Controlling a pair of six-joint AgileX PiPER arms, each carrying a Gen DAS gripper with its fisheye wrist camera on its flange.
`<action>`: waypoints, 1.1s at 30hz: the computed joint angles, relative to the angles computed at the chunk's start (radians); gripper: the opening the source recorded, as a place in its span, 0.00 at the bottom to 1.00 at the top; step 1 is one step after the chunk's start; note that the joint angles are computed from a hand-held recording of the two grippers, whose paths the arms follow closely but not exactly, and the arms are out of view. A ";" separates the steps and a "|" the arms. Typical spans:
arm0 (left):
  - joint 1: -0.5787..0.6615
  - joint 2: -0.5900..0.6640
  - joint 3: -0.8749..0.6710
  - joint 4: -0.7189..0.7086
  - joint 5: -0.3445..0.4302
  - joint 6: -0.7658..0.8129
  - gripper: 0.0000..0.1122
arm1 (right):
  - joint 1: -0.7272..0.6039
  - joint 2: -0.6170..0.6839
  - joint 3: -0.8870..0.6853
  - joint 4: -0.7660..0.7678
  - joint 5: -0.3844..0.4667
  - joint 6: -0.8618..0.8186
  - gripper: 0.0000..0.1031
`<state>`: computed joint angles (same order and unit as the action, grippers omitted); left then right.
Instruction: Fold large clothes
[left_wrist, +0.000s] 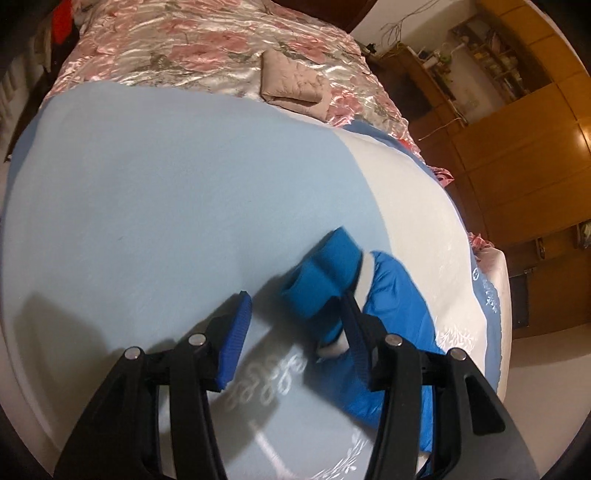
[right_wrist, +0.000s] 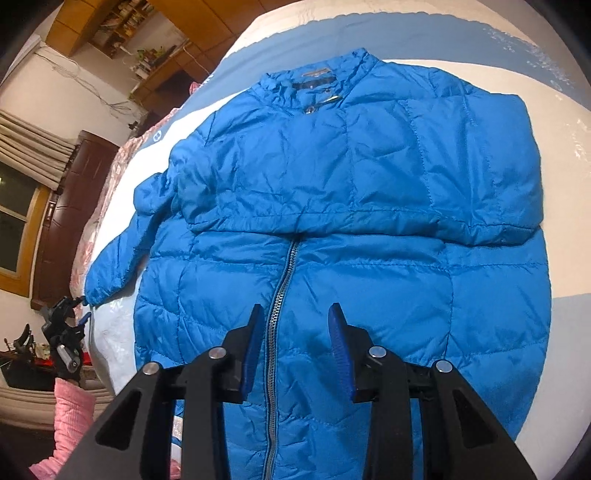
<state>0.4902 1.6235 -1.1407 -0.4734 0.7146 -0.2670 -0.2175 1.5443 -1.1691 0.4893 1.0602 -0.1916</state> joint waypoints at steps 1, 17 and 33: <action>0.002 0.015 -0.009 -0.015 -0.002 0.014 0.35 | 0.002 -0.005 0.002 -0.006 -0.003 0.013 0.36; -0.211 -0.090 -0.111 0.051 -0.085 -0.029 0.07 | 0.000 -0.062 0.000 -0.045 0.003 0.067 0.36; -0.907 0.246 -0.744 0.214 0.006 -0.202 0.07 | -0.239 -0.093 0.059 0.035 0.065 -0.126 0.36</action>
<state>-0.4170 1.8691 -1.8848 -0.2599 0.7207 -0.4689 -0.4568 1.4508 -1.1097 0.5241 1.1249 -0.3171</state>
